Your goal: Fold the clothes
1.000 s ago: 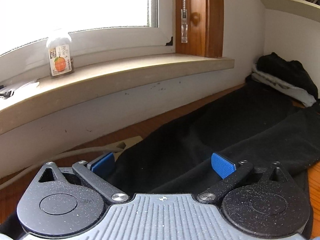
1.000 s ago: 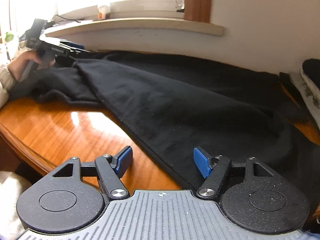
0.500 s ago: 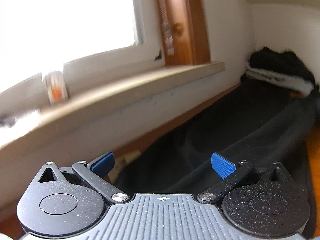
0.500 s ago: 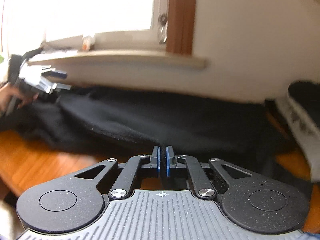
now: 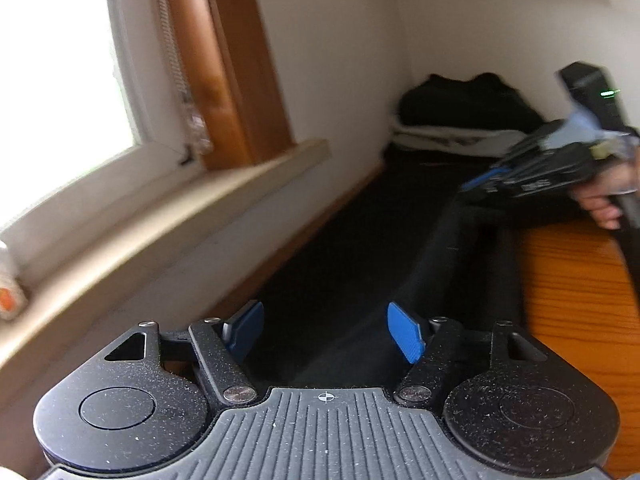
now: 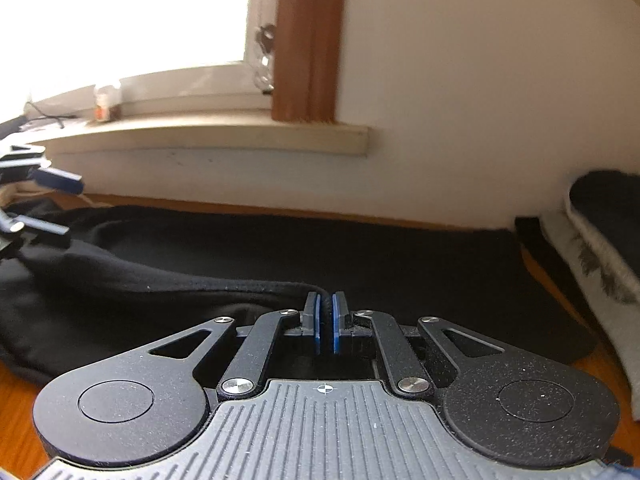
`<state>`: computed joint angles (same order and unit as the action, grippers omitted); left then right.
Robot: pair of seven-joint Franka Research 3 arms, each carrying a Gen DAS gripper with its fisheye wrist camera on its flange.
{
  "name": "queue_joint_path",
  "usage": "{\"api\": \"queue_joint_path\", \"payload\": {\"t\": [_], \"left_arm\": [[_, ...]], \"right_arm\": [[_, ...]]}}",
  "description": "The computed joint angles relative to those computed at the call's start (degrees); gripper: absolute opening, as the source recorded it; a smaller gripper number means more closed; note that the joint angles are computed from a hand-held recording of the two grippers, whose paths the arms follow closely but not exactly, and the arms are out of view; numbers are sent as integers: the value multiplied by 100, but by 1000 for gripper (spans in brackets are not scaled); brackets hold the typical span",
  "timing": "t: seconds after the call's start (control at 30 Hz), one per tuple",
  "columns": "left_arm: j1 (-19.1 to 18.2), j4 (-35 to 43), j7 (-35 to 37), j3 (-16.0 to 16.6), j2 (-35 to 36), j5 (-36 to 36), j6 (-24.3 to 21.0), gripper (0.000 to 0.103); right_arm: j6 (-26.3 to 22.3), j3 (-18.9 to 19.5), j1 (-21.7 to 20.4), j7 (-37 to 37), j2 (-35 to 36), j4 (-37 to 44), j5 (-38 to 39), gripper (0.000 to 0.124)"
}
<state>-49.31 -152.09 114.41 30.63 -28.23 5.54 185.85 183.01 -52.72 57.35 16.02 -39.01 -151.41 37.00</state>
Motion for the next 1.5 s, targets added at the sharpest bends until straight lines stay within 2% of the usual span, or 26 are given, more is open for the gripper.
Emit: {"api": "queue_joint_path", "payload": {"t": [0.03,0.07,0.1,0.13,0.17,0.2,0.27,0.3,0.33,0.4,0.47,0.57,0.77,0.87,1.0,1.1,1.13,1.17,1.2,1.27,1.3,1.37,1.47,1.5], "left_arm": [[-247,-38,90,270,-105,97,-55,80],[-294,-92,149,340,-181,160,-114,81],[-141,-86,-16,210,-121,249,-186,81],[-74,-65,164,88,-50,-64,-249,80],[-54,-35,190,53,13,-170,-314,77],[67,2,165,-54,121,-258,-392,68],[469,85,-68,-407,386,-257,-480,53],[465,116,64,-423,424,-505,-532,49],[366,106,152,-318,376,-621,-538,46],[433,38,222,-373,334,-783,-398,27],[625,-17,184,-538,323,-826,-317,21],[700,-42,178,-612,326,-774,-261,19],[975,-51,54,-879,392,-589,-254,19],[827,48,60,-739,488,-611,-256,20],[675,84,107,-588,493,-678,-270,19],[639,88,120,-555,494,-724,-257,15],[649,83,117,-565,500,-729,-228,14],[699,78,95,-615,514,-714,-192,10],[756,74,63,-669,529,-685,-157,6],[1169,68,-169,-1087,619,-544,-44,6],[1167,79,-215,-1090,565,-496,-88,6],[953,114,-216,-895,413,-441,-208,6],[348,275,-65,-301,42,-680,-460,6],[307,375,20,-244,22,-749,-532,6]], "right_arm": [[59,-63,75,10,19,12,22,7],[112,-127,147,35,31,21,32,7],[109,-145,163,84,70,27,22,7],[88,-149,165,136,119,36,13,7],[110,-138,161,160,142,24,-1,8],[143,-124,155,181,159,5,-22,8],[180,-74,97,239,152,-51,-84,12],[149,-12,2,281,118,-92,-115,14],[52,81,-158,315,69,-143,-146,15],[-154,288,-516,302,-44,-262,-168,22],[-373,623,-1040,268,-89,-406,-159,29],[-772,1108,-1910,166,-218,-640,-170,37],[-1494,1731,-3291,66,-538,-989,-122,38],[-1696,2004,-3771,-36,-627,-1127,-102,41],[-1681,2261,-4120,-266,-650,-1264,44,43],[-1732,2199,-4129,-501,-606,-1231,301,37],[-1749,2160,-4112,-589,-591,-1203,398,20],[-1641,2128,-4031,-718,-574,-1145,521,11],[-1496,2093,-3924,-864,-560,-1078,652,10],[-1191,1986,-3671,-1156,-544,-936,894,7],[-1026,1908,-3518,-1290,-547,-865,988,7],[-859,1765,-3173,-1456,-434,-499,1052,7],[-694,1455,-2488,-1684,-122,239,1096,7],[-694,1340,-2251,-1755,41,510,1103,7]]}}
